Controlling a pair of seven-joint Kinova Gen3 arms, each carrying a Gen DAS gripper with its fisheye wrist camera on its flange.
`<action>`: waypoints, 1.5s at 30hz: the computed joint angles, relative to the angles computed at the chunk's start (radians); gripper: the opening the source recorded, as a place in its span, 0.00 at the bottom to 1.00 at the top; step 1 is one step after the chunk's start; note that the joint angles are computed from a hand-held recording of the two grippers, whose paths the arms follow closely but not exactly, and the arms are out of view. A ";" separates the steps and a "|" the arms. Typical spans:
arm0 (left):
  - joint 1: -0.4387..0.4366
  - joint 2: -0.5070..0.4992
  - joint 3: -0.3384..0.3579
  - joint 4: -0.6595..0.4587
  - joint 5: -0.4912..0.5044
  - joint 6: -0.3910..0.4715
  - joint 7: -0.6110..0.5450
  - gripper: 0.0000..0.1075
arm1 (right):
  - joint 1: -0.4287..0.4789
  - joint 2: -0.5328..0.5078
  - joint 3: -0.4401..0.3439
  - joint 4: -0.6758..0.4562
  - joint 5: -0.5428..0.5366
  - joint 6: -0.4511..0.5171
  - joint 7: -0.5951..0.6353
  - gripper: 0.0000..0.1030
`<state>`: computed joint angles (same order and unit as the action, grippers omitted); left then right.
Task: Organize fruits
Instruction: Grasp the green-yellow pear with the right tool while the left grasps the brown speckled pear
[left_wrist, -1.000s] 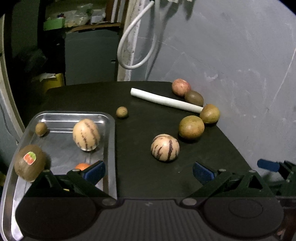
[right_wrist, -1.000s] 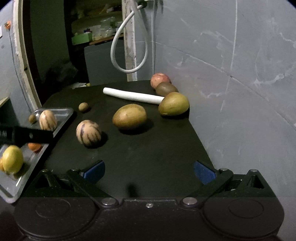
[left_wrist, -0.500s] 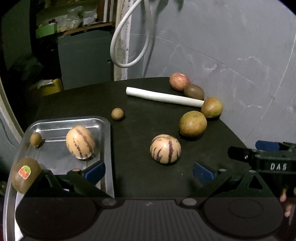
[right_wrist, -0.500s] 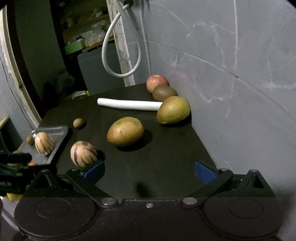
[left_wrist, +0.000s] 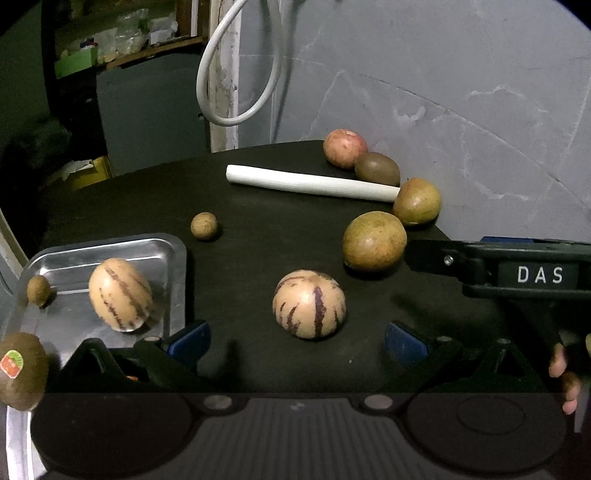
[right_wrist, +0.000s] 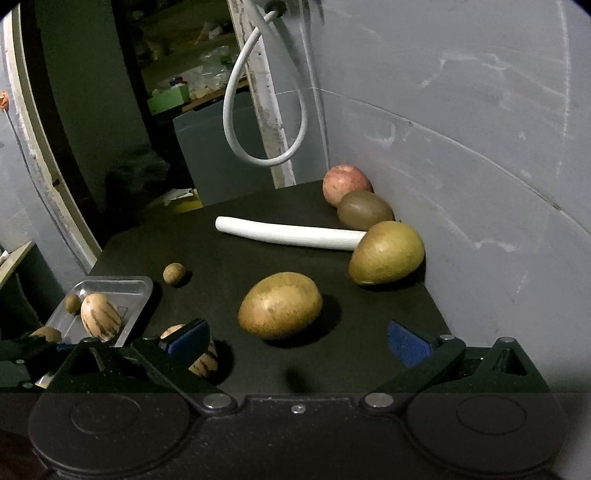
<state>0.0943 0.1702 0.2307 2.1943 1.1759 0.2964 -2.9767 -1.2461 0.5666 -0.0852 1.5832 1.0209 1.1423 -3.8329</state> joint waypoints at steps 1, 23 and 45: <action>0.002 0.006 0.001 -0.003 0.003 -0.003 0.002 0.95 | 0.004 -0.001 0.000 0.002 0.002 -0.006 0.002 0.99; -0.006 0.048 0.017 -0.058 -0.019 0.005 -0.048 0.95 | 0.045 -0.011 0.010 0.043 0.018 -0.050 -0.122 0.99; -0.059 0.227 0.116 -0.372 -0.336 0.286 -0.281 0.95 | 0.068 0.041 0.052 -0.097 -0.129 0.143 -0.448 0.96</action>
<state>0.0349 0.3971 0.3467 1.8228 0.8398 0.5824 -3.2578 -1.1780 0.6072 -0.0332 1.4866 0.8923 1.2858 -4.2810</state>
